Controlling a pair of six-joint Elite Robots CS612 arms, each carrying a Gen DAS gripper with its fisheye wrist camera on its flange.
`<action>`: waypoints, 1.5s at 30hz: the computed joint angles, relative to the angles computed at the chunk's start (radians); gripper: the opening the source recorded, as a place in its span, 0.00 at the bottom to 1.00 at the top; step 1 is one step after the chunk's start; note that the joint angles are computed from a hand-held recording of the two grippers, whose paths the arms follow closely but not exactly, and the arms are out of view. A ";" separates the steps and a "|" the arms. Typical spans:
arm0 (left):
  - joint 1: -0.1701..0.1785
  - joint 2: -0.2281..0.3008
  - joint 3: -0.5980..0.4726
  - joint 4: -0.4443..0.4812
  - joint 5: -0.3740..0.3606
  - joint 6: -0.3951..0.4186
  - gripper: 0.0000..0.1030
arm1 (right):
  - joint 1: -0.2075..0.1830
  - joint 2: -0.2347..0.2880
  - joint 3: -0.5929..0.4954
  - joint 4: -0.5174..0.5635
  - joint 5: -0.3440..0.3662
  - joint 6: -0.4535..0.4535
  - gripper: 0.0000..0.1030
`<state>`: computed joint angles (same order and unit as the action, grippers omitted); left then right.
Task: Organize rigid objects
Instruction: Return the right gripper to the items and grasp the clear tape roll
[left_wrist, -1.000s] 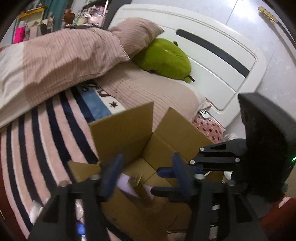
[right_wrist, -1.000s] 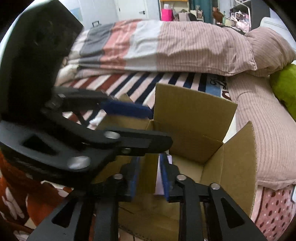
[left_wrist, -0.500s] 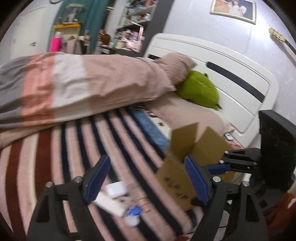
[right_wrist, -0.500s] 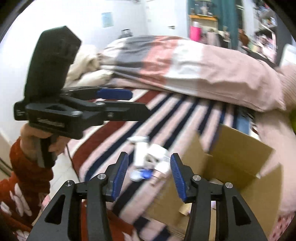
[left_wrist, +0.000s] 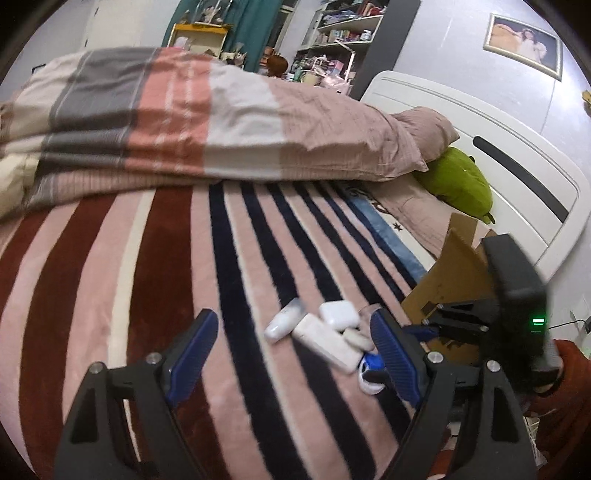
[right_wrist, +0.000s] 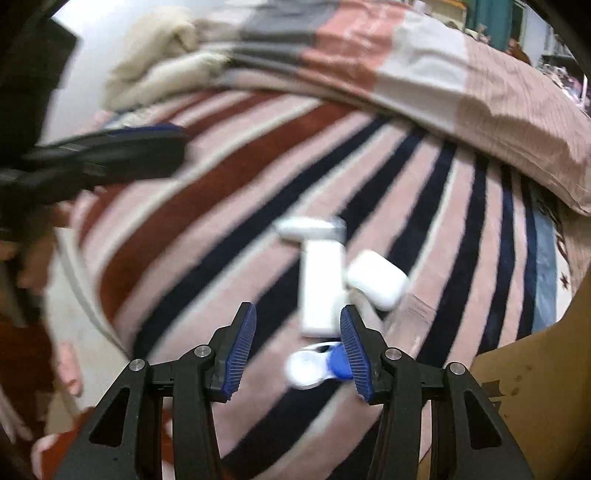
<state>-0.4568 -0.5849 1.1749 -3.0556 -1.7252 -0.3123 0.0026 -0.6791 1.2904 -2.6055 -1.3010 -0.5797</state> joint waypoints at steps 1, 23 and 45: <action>0.004 0.005 0.002 -0.008 -0.012 -0.004 0.80 | 0.004 0.014 -0.006 -0.025 -0.041 0.013 0.42; 0.018 0.015 0.009 -0.046 -0.053 -0.033 0.80 | 0.031 0.034 -0.007 -0.044 0.016 -0.120 0.34; 0.024 0.017 0.031 -0.018 -0.063 -0.049 0.80 | 0.032 0.030 0.065 -0.208 -0.056 -0.209 0.36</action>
